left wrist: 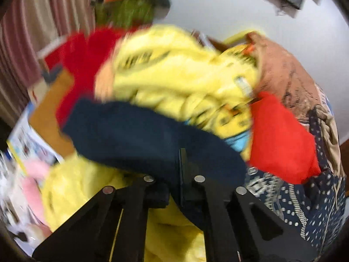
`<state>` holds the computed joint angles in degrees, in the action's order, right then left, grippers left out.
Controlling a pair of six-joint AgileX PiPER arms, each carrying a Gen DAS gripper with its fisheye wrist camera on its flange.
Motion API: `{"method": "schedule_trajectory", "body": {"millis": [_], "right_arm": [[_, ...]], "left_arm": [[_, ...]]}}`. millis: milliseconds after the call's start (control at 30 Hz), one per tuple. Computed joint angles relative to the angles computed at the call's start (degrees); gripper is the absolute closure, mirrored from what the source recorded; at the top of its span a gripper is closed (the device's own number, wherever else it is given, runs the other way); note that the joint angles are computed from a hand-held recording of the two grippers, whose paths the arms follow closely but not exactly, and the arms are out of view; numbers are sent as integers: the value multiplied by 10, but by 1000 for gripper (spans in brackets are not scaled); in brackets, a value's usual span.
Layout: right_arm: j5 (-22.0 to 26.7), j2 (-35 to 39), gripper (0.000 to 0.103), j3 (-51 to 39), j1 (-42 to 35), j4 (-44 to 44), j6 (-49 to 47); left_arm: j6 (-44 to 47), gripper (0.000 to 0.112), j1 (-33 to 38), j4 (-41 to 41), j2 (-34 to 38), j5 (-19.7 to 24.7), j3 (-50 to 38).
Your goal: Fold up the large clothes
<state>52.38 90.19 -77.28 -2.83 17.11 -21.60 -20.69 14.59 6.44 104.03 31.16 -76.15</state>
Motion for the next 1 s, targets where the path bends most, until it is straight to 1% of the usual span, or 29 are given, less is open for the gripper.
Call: {"method": "schedule_trajectory", "body": {"millis": [100, 233, 300, 333, 400, 533, 633, 667, 800, 867, 1000], "right_arm": [[2, -14, 0, 1, -9, 6, -11], [13, -30, 0, 2, -35, 28, -38], [18, -36, 0, 1, -45, 37, -46], [22, -39, 0, 1, -57, 48, -58], [30, -43, 0, -1, -72, 60, -72], [51, -46, 0, -10, -114, 90, -105], [60, -48, 0, -11, -140, 105, -130], [62, -50, 0, -10, -145, 106, -134], [74, -47, 0, -9, -178, 119, -162], [75, -43, 0, -4, -195, 120, -175], [80, -35, 0, 4, -227, 121, -197]], "left_arm": [[-27, 108, -38, 37, -53, 4, -2], [-69, 109, -121, 89, -99, 25, -51], [-84, 109, -167, 98, -105, 44, -92], [-77, 109, -181, 86, -100, 52, -116], [-89, 110, -225, 88, -88, 68, -163], [-121, 110, -307, 111, -45, 97, -248], [-145, 110, -371, 135, 15, 140, -330], [-143, 110, -388, 132, 38, 156, -361], [-114, 110, -436, 76, 128, 196, -451], [-106, 110, -458, 65, 160, 210, -474], [-68, 110, -498, 29, 253, 272, -569]]}}
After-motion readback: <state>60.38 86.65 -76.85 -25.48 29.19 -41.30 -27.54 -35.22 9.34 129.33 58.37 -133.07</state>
